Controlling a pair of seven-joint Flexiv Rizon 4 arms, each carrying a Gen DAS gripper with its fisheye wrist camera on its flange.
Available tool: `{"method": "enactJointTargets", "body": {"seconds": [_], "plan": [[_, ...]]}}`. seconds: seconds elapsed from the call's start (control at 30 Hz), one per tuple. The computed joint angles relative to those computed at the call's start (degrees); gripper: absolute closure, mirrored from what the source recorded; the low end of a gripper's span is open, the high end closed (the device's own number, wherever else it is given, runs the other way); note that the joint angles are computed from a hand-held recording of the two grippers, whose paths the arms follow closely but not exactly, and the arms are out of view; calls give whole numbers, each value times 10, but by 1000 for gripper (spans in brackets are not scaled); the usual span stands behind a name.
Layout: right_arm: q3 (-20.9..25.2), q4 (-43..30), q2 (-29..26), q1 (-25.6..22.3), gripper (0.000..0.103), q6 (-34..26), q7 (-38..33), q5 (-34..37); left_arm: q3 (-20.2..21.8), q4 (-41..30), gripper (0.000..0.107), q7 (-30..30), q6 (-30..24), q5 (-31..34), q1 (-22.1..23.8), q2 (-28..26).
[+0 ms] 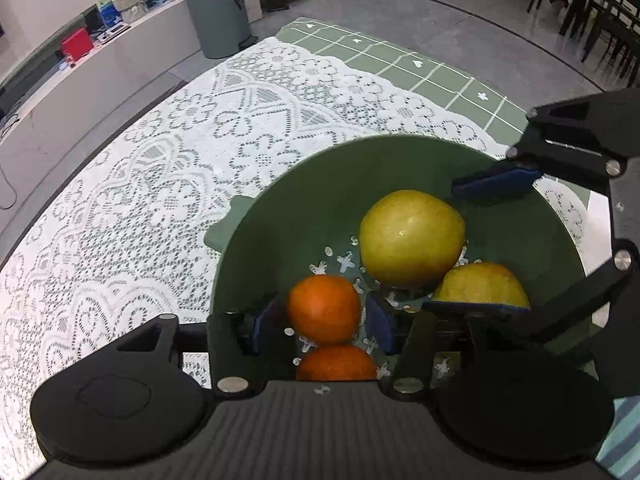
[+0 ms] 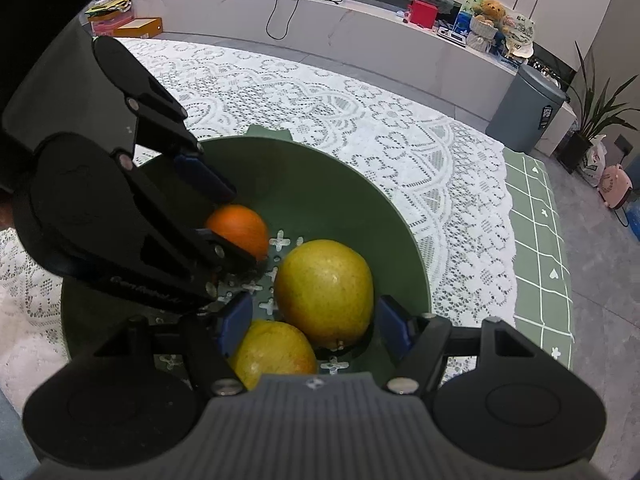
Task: Organize fruits
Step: 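Lift both tools out of the colander back toward the remaining fruit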
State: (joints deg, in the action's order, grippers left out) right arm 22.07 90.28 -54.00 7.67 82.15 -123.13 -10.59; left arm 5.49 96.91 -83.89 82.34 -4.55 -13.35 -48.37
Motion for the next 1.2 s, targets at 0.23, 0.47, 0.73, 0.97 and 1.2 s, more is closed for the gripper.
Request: {"method": "enactJointTargets", "body": {"seconds": [0.23,0.47,0.73,0.97,1.2], "plan": [[-12,24,22,6,36,14,12,-2,-32,43,40,9,51,-5,22,26],[-47,86,55,32,36,94,63,-1,-43,121,39,14,149,-17,21,64],[-95,158,78,76,36,206,166,15,-5,196,38,1,251,-57,-26,90],[-101,218,95,95,36,300,241,20,-23,271,38,-21,346,-93,-11,114],[-79,269,100,95,36,366,307,-17,-34,342,38,-45,433,-123,0,129]]}}
